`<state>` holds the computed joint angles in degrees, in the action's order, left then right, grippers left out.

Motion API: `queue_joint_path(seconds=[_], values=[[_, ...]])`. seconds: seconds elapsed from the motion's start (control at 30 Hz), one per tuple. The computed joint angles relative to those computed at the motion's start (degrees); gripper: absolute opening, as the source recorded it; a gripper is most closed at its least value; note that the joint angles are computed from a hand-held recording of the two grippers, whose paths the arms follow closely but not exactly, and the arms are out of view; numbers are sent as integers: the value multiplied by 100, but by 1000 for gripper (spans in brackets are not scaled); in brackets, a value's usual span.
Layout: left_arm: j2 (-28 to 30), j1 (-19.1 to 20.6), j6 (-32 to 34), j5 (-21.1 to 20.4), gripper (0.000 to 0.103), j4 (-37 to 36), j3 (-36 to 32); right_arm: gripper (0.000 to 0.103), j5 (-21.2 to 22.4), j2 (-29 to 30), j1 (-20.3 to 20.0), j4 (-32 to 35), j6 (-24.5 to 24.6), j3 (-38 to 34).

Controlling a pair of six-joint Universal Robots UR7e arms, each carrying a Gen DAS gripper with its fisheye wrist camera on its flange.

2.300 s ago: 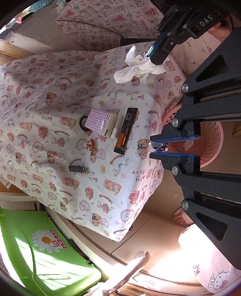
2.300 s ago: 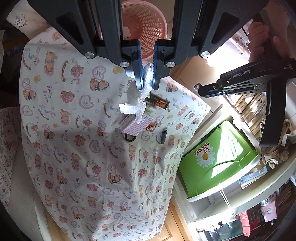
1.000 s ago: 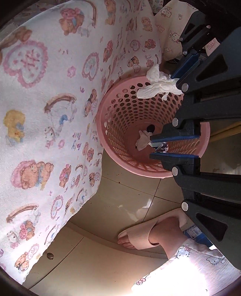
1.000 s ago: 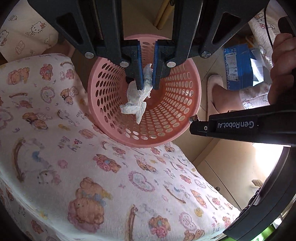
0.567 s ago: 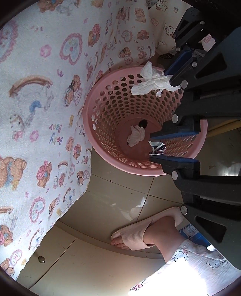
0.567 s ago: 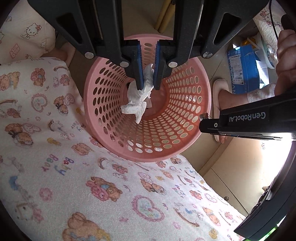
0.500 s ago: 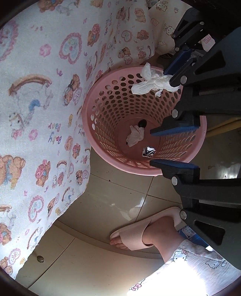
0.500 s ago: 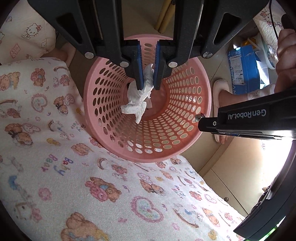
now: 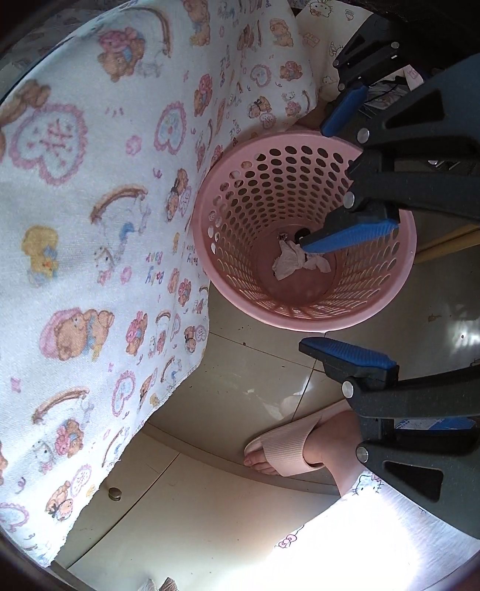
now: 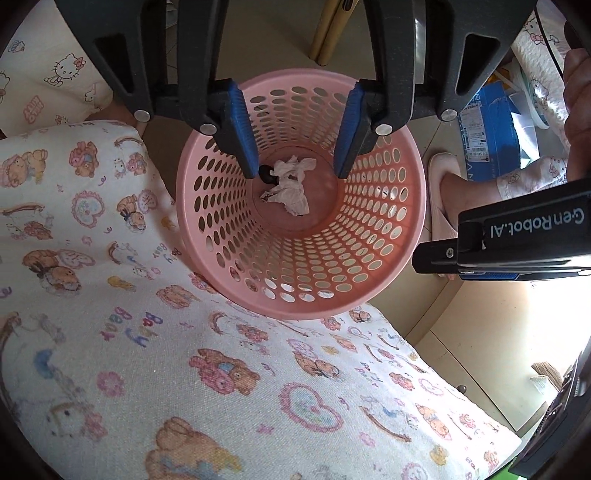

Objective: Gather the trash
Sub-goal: 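Raise both open tools back toward the remaining table items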

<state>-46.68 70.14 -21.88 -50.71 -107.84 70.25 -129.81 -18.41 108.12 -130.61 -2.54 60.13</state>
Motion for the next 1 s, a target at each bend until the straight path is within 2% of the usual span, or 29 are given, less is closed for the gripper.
queue_joint_path(seconds=[0.3, 0.63, 0.87, 1.0], values=[[-295, -190, 275, 427, 48, -629, 316, 56, 101, -188, 123, -555, -147, 150], [-575, -433, 597, 994, 53, -1368, 748, 58, 160, -506, 312, -1537, -463, 501], [-703, -694, 1289, 1517, 53, -2164, 1022, 59, 251, -747, 419, -2545, -817, 806], [-720, -820, 1650, 1442, 55, -2299, 800, 60, 212, -753, 485, -3324, -1280, 819]])
